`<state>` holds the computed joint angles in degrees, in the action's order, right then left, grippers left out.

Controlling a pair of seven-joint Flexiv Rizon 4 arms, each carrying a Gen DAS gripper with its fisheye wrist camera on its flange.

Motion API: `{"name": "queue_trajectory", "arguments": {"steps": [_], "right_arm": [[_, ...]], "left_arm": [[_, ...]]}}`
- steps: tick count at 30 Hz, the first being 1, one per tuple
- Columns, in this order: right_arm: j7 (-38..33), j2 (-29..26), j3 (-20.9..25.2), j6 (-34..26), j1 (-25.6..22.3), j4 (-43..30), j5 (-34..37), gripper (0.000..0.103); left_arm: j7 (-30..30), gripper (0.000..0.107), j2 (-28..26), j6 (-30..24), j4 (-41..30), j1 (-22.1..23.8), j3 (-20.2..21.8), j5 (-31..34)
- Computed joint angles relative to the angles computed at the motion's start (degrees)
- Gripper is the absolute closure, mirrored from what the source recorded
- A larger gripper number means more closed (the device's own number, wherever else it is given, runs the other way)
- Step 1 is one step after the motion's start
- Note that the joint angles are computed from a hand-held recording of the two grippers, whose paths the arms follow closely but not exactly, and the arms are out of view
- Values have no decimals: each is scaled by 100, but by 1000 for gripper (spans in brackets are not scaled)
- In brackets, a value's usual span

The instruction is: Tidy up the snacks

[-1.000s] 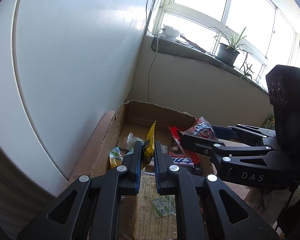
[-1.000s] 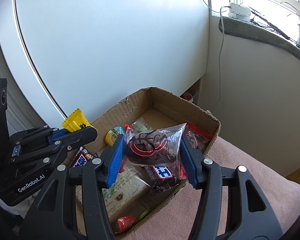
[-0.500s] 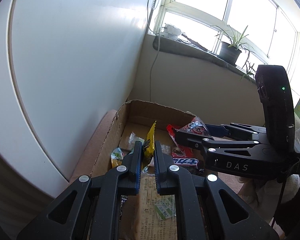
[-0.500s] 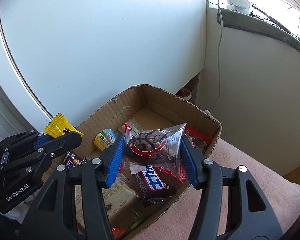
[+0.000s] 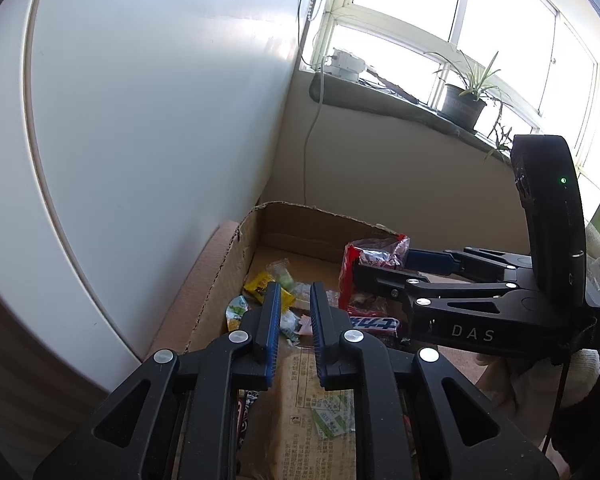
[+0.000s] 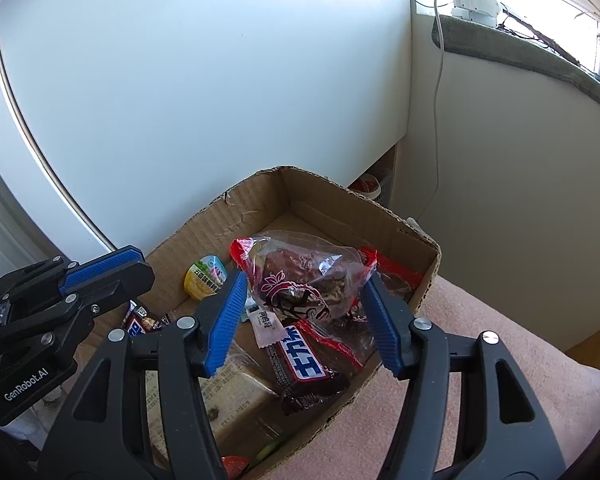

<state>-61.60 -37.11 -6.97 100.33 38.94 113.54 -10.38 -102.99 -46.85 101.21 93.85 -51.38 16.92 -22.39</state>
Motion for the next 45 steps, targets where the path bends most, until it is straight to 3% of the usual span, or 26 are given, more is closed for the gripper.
{"name": "queue_trajectory", "arguments": {"steps": [5, 7, 9, 11, 13, 14, 15, 20, 26, 35, 45], "right_arm": [[6, 11, -96, 20, 81, 36, 35, 38], [6, 23, -157, 40, 134, 56, 63, 38], [-2, 39, -215, 35, 186, 74, 80, 37], [-1, 54, -313, 30, 277, 99, 102, 34], [12, 64, -453, 43, 408, 132, 144, 25], [19, 64, -534, 66, 483, 151, 174, 24], [15, 67, -570, 73, 518, 163, 192, 24], [38, 94, -691, 20, 628, 194, 252, 24], [79, 191, -716, 25, 654, 306, 280, 24], [94, 395, -877, 98, 829, 577, 361, 23], [-101, 657, -1383, 305, 1436, 969, 748, 23]], "left_arm": [[-28, 86, 15, 5, 37, -48, 60, -3], [-36, 80, 31, 35, 72, -65, 76, -9], [-40, 67, 38, 70, 113, -112, 128, -38], [-26, 66, 40, 91, 137, -168, 188, -82], [6, 64, 43, 84, 142, -194, 210, -113], [9, 55, 33, 69, 140, -234, 256, -144], [-4, 48, 10, 52, 126, -301, 342, -189], [-24, 46, -1, 19, 151, -418, 476, -264], [-223, 29, -44, -212, 125, -721, 876, -306], [-849, 25, -39, -526, 115, -1043, 1386, 127], [-1503, 25, 51, -648, 178, -1436, 1924, 715]]}}
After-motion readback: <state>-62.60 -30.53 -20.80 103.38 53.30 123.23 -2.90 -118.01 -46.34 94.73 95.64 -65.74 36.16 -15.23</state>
